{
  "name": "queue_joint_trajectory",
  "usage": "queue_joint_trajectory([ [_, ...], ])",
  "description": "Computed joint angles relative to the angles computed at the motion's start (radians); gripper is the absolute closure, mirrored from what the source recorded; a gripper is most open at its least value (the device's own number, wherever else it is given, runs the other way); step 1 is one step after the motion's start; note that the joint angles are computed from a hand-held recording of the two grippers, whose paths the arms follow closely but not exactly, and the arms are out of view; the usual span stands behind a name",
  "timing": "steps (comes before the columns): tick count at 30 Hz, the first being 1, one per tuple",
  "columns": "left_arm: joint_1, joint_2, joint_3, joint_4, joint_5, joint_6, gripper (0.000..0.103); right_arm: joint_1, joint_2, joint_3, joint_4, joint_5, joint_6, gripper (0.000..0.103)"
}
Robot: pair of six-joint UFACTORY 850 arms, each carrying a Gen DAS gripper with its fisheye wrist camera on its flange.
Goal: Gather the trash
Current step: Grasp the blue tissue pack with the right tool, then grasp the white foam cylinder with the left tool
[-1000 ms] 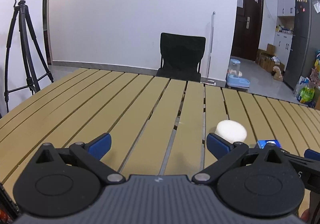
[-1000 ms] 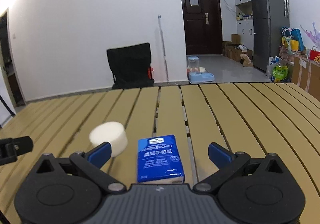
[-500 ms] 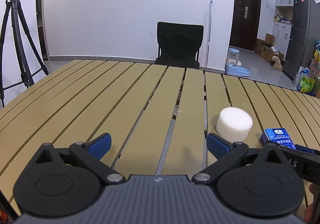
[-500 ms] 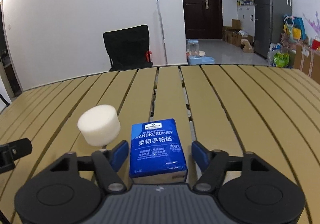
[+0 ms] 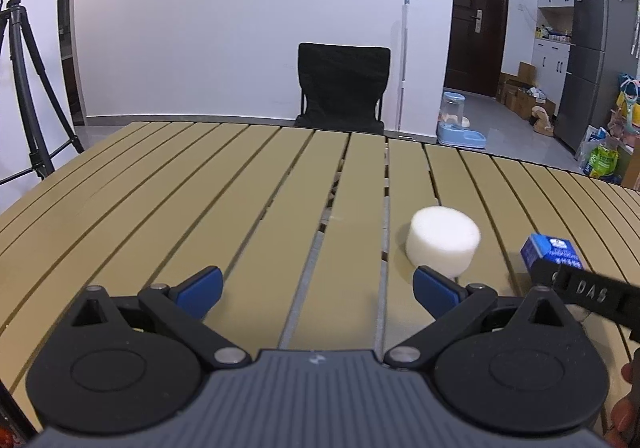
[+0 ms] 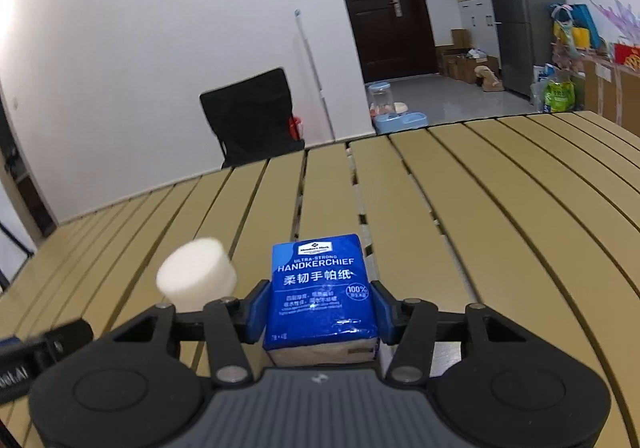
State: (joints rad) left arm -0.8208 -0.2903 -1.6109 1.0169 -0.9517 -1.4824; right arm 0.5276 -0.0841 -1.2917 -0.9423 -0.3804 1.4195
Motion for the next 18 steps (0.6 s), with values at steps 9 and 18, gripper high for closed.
queue_joint_trajectory([
  [9,-0.016,-0.043,-0.055,-0.011,0.037,0.002,0.000,-0.056,0.094,0.086,-0.114,-0.001,0.135,0.052],
  [18,-0.009,-0.173,-0.220,-0.082,0.044,0.083,0.000,-0.154,0.178,0.157,-0.157,0.012,0.181,0.052],
])
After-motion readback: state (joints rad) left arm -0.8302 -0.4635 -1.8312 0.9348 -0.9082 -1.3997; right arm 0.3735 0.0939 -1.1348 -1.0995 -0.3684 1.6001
